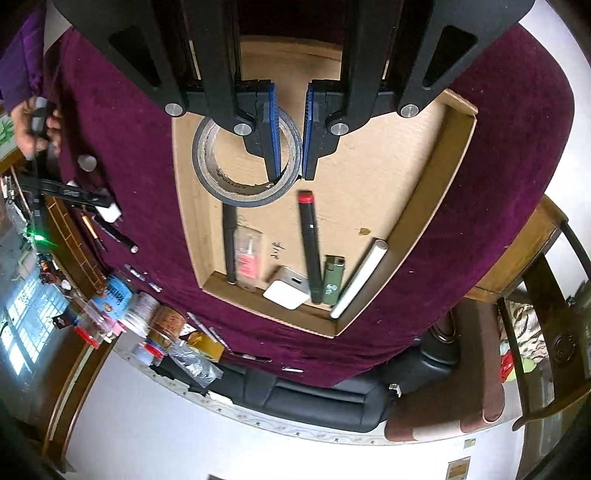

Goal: Organize rigid objects
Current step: 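Grasp the white charger with the right tool while the left carries the tape over the box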

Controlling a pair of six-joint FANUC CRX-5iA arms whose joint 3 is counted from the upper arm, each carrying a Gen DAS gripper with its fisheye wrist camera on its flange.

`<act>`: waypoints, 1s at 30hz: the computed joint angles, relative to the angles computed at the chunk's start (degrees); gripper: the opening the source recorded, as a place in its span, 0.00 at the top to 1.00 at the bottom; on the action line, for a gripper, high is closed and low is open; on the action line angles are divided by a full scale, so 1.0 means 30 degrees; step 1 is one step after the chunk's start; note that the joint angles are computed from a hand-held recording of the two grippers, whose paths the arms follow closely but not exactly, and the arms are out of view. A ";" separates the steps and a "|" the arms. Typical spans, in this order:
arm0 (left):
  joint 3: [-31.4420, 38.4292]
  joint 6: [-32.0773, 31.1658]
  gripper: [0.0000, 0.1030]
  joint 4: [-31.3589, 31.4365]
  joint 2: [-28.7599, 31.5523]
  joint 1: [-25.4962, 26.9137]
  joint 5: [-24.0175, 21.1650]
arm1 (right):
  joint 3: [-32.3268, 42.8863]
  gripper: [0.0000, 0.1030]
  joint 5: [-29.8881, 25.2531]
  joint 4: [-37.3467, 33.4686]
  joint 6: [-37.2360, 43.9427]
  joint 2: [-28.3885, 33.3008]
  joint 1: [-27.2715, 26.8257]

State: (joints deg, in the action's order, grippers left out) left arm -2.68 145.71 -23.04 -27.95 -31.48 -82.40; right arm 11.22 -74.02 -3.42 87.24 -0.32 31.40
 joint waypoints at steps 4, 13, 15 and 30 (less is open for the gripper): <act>-0.0554 -0.0937 0.92 0.1083 -0.0284 0.1587 0.0256 | 0.0507 0.57 -0.0480 -0.1981 -0.0229 -0.0371 -0.0935; -0.1592 -0.4321 0.92 0.3608 -0.0336 0.6435 0.0283 | 0.1220 0.56 -0.1411 -0.4950 -0.0408 -0.0949 -0.1361; -0.1922 -0.5131 0.92 0.4411 -0.0278 0.7639 0.0379 | 0.1292 0.56 -0.1442 -0.5130 -0.0492 -0.1018 -0.1112; -0.2007 -0.5599 0.92 0.4316 -0.0452 0.8084 0.0151 | 0.1940 0.56 -0.1783 -0.7315 -0.1017 -0.1313 0.0878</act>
